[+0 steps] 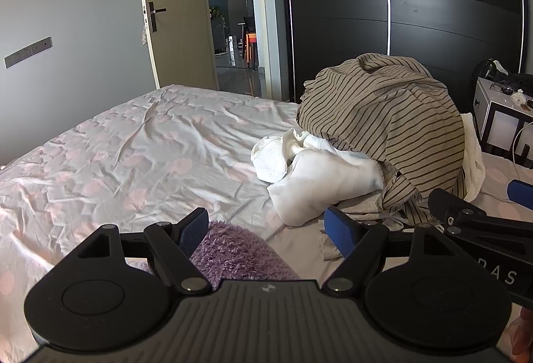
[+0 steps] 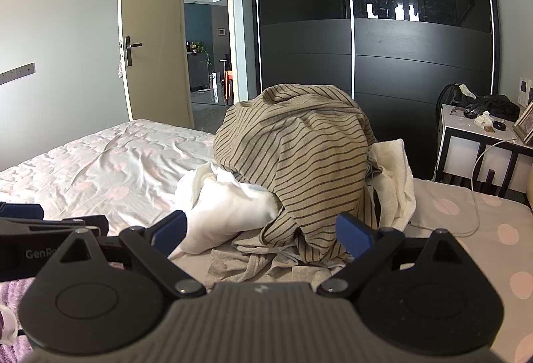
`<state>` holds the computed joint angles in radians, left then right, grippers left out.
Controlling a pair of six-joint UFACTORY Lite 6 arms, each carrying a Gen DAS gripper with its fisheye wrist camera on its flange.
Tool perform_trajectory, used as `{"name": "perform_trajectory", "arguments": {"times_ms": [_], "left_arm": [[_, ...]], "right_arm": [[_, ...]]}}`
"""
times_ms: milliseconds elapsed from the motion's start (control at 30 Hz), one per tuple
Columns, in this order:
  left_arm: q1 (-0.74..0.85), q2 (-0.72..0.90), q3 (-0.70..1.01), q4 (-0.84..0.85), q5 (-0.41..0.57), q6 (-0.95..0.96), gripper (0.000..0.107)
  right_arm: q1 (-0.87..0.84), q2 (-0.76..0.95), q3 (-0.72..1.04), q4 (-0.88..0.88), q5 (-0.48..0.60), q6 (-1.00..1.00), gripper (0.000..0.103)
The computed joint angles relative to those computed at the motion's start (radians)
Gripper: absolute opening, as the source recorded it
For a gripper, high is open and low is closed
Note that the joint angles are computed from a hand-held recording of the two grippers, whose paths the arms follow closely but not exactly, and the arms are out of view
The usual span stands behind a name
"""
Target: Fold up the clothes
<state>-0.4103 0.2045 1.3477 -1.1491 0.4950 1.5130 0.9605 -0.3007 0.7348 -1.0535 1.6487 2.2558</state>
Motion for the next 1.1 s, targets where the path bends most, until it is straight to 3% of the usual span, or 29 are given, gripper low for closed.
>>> {"name": "perform_trajectory", "arguments": {"times_ms": [1100], "left_arm": [[0.004,-0.013,-0.015,0.009,-0.008,-0.014,0.076]], "right_arm": [[0.003,0.000,-0.001,0.004,-0.007,-0.001,0.097]]}}
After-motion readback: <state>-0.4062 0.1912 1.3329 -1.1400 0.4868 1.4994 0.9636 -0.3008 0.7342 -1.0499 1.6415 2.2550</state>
